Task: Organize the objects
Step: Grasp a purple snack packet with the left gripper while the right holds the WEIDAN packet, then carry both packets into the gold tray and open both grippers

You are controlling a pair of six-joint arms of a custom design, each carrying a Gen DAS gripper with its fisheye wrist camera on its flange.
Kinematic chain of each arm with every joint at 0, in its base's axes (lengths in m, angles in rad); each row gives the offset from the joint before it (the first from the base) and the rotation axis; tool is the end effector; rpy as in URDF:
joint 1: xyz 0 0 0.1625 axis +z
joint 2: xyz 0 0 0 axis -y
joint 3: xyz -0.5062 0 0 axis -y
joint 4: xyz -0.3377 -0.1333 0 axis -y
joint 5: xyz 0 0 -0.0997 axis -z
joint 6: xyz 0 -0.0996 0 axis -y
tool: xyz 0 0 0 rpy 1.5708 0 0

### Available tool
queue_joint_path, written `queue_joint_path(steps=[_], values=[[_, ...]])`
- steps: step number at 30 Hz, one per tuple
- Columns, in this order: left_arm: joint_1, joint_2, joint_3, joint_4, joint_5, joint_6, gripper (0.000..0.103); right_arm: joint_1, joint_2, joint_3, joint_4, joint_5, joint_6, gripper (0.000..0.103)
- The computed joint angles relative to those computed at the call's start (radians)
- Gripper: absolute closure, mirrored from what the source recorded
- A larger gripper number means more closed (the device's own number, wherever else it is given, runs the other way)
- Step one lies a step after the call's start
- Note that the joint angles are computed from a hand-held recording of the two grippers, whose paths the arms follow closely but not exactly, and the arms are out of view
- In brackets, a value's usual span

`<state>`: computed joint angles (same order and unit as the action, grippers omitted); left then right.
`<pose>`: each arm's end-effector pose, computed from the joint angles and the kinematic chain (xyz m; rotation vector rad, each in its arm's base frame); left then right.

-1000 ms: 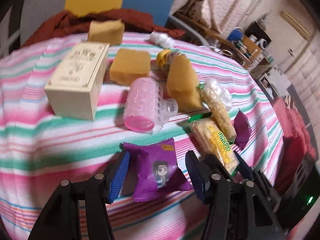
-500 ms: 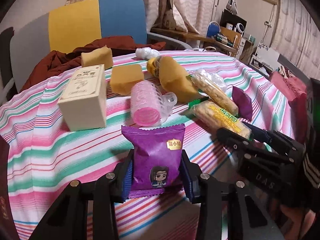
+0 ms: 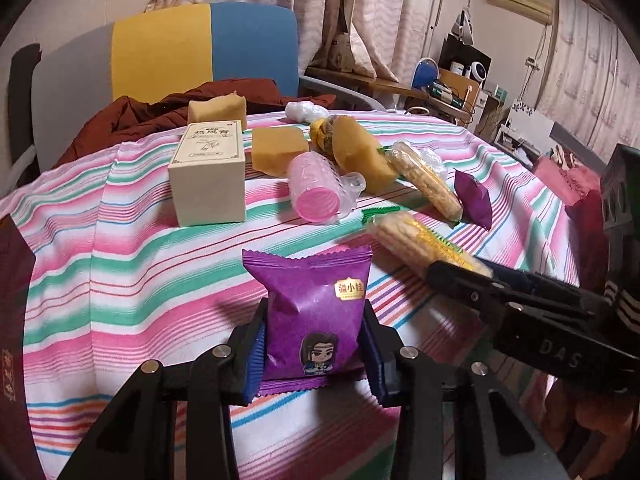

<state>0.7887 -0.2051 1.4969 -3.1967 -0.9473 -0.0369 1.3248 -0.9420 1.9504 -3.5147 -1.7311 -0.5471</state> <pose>-0.3641 -0.6381 -0.1027 0.8160 2.4763 -0.7367 -0.0362 -0.6261 0.3081 0.2676 -2.4229 1.0593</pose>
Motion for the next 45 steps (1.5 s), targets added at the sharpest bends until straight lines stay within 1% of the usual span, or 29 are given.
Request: queue_joint_path(steps=[4,7,10,14,16,20,24,29,34,38,40,42,45], values=[[0.003,-0.019,0.05,-0.043,-0.018,-0.019,0.063,0.006,-0.019,0.015,0.055,0.025,0.059,0.049],[-0.011,-0.025,0.119,-0.134,-0.003,0.01,0.063,0.012,-0.026,0.03,0.071,0.028,0.085,0.049],[-0.029,-0.035,0.165,-0.161,0.025,0.029,0.063,0.032,-0.02,0.044,0.057,-0.006,0.062,0.05],[-0.037,-0.069,0.233,-0.176,0.044,-0.017,0.063,0.06,-0.008,0.059,0.038,-0.054,0.032,0.05],[-0.039,-0.089,0.271,-0.202,0.042,-0.04,0.063,0.075,-0.001,0.064,0.027,-0.078,0.013,0.05],[-0.054,-0.126,0.343,-0.275,0.05,-0.044,0.063,0.1,0.008,0.073,0.021,-0.092,-0.008,0.05],[-0.069,-0.162,0.411,-0.338,0.069,-0.058,0.063,0.129,0.011,0.089,0.023,-0.079,-0.014,0.05],[-0.073,-0.212,0.483,-0.388,0.078,-0.091,0.063,0.171,0.019,0.108,0.028,-0.053,-0.006,0.05],[-0.074,-0.264,0.558,-0.435,0.129,-0.12,0.063,0.209,0.03,0.119,0.04,-0.024,0.022,0.05],[-0.052,-0.316,0.607,-0.456,0.181,-0.161,0.063,0.244,0.04,0.118,0.069,0.012,0.059,0.05],[-0.035,-0.341,0.618,-0.444,0.21,-0.182,0.063,0.263,0.047,0.116,0.08,0.032,0.071,0.05],[-0.013,-0.367,0.627,-0.429,0.223,-0.204,0.063,0.287,0.057,0.112,0.094,0.05,0.076,0.05],[0.017,-0.403,0.628,-0.372,0.247,-0.234,0.063,0.326,0.084,0.101,0.101,0.056,0.066,0.05]])
